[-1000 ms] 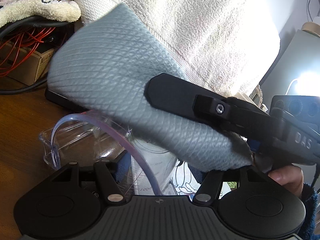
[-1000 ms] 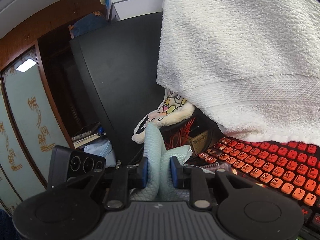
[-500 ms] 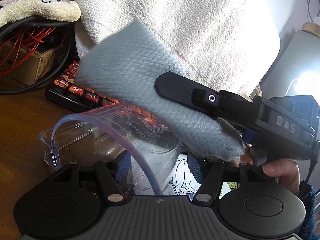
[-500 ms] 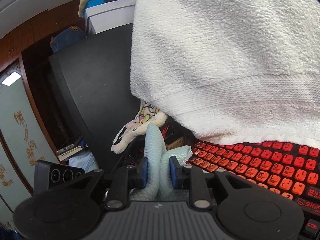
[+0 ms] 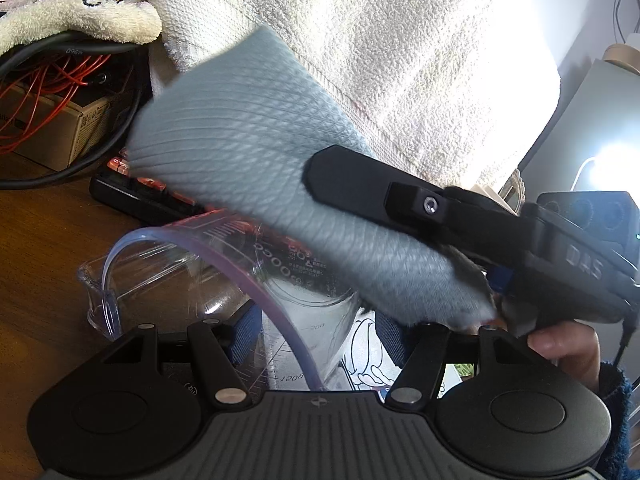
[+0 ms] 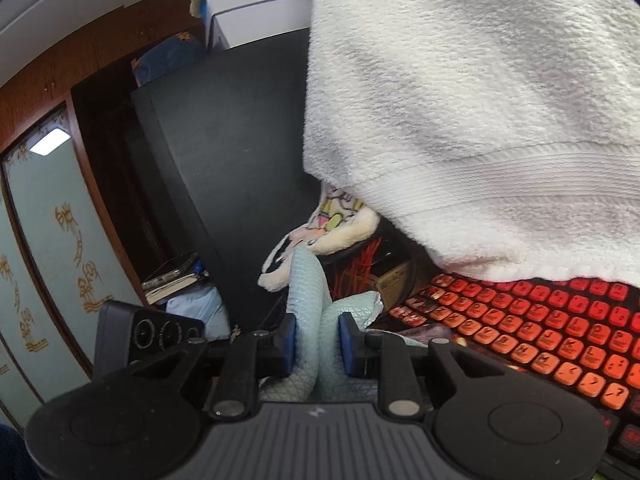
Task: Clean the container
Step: 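Rub the right gripper's cloth back and forth on the jug wall, then press the right gripper's cloth over the jug rim and wipe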
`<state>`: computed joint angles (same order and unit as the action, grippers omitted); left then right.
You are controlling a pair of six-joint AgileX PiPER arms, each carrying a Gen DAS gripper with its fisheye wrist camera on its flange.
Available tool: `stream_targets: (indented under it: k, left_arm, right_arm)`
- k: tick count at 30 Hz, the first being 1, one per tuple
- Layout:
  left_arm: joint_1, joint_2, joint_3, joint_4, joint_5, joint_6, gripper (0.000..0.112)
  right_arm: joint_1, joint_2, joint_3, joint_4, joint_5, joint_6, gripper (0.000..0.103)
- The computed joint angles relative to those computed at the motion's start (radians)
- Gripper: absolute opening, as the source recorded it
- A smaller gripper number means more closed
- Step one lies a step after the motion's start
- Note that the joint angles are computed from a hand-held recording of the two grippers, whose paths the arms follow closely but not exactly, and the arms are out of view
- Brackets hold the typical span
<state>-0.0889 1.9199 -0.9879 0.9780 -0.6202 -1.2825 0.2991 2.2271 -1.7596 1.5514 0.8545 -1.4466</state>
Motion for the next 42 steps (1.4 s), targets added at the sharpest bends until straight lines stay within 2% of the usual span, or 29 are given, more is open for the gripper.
stream_targets:
  k: [10, 23, 36, 42]
  left_arm:
    - [0.003, -0.005, 0.004, 0.005, -0.001, -0.004, 0.062]
    - [0.007, -0.007, 0.006, 0.010, -0.003, -0.007, 0.062]
    - [0.008, -0.008, 0.006, 0.013, -0.003, -0.009, 0.062]
    - [0.008, -0.009, 0.004, 0.016, -0.002, -0.012, 0.062]
  right_arm:
    - [-0.014, -0.007, 0.015, 0.035, -0.059, 0.009, 0.022]
    - [0.021, -0.005, -0.004, -0.023, 0.015, 0.000, 0.022]
    - [-0.011, -0.006, 0.013, 0.034, -0.061, 0.012, 0.022]
    - [0.013, -0.005, 0.008, 0.006, -0.020, 0.001, 0.022]
